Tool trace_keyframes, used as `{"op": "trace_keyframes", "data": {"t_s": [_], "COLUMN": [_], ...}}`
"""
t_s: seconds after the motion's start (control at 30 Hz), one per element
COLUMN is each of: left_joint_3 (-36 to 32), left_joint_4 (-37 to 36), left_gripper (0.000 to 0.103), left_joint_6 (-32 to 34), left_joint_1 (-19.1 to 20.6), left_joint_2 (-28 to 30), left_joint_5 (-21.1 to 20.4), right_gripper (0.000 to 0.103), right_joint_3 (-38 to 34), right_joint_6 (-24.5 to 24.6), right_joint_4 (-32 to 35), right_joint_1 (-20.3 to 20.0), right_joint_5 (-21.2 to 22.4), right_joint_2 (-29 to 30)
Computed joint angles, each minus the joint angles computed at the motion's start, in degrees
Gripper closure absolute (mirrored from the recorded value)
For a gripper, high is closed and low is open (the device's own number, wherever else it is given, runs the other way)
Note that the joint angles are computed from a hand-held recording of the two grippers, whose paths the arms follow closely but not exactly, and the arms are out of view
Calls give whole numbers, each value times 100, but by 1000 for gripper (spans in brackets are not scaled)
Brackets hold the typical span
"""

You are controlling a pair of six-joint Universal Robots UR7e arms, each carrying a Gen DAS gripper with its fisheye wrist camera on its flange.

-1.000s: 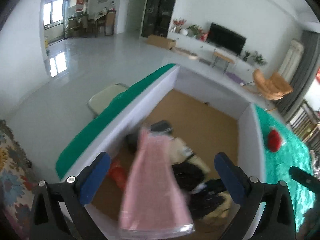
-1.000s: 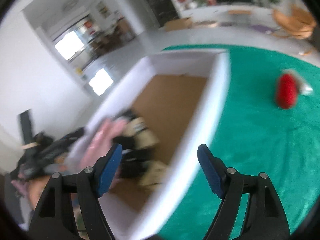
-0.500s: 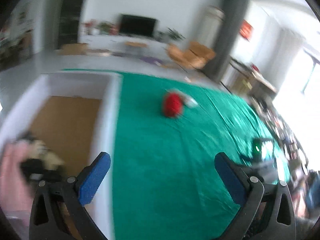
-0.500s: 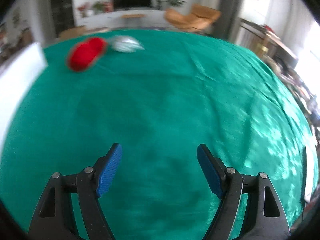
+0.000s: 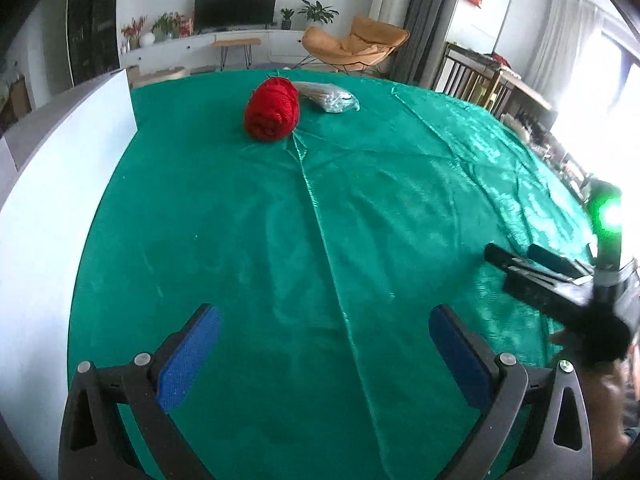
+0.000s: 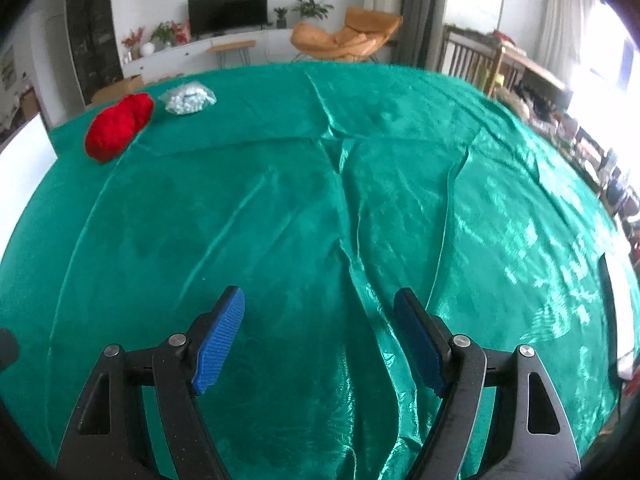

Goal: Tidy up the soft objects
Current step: 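Bring the open left tool toward the red yarn skein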

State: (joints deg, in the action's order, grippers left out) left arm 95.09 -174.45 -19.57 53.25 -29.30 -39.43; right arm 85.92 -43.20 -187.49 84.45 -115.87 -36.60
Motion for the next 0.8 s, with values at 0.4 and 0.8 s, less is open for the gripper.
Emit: {"op": "trace_keyframes", "data": {"t_s": [0.4,0.8], "left_joint_3": [-150,-471], "left_joint_4": [168,578], "left_gripper": [0,0], "left_joint_6": [-243,-794], "left_joint_1": [210,396], "left_joint_2": [-66,-190], "left_joint_5": [30,-68], "right_gripper": [21,20], "right_joint_3": [61,78], "right_joint_6": [218,218], "right_joint_4": [201,186], "right_joint_1": [-18,-14], "right_joint_5": [21,13], "right_joint_2": [-78,-78]}}
